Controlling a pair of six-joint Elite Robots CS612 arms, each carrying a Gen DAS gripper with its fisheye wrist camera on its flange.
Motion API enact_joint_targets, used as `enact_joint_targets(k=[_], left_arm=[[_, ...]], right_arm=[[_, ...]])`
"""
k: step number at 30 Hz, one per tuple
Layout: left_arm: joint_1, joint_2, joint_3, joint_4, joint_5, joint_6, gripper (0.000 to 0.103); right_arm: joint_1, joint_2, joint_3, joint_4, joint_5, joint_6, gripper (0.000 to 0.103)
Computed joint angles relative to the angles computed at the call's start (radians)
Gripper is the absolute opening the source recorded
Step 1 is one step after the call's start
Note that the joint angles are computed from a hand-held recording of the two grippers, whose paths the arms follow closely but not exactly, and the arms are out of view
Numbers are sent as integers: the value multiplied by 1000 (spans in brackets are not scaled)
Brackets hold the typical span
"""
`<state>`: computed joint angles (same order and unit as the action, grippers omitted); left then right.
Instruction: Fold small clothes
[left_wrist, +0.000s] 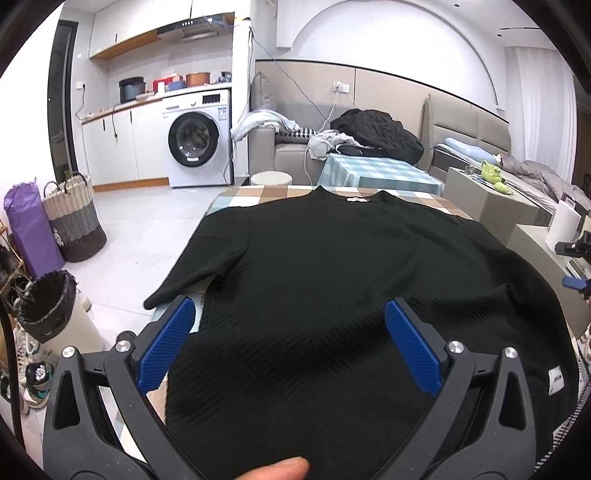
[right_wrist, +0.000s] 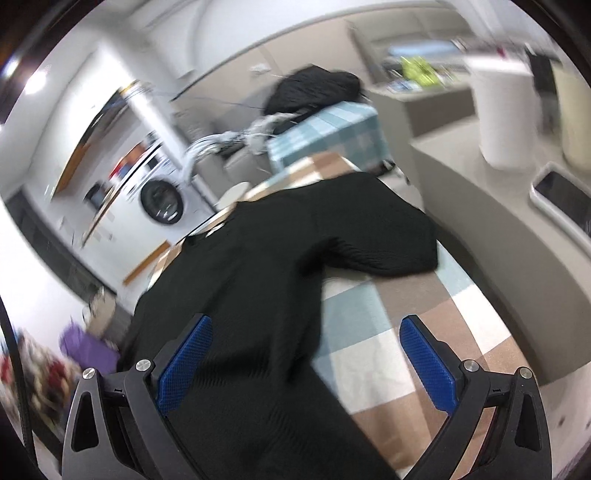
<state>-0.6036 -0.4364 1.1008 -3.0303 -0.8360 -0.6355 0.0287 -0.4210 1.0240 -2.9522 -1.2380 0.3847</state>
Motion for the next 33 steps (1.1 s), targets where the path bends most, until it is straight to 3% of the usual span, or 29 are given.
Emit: enact_joint_targets(k=[8,14,20,22,23,26,33], left_arm=[[45,46,-89,79,-60,-54,101],[58,72,-130,94,-74,-31,99],[67,99,-177,116,-93,-20,99],[67,105,-188,120,-99,-18,99],[69,110,-196,121,-103,-17,99],[68,110,-192,118,-107,-15,99],[67,111,-196,119,-107,-17,99]], right_arm=[[-28,105,-199,211,-2,110,86],[-38,158,-303,276,-40,152,82],[-41,182,-351,318,-60,144,70],[-38,183,-356,327,-88,124,63],[-35,189,-370,339,-108,110,47],[-28,209,-421,397,-161,71,18],[-31,208,-430,321,-195,74,14]])
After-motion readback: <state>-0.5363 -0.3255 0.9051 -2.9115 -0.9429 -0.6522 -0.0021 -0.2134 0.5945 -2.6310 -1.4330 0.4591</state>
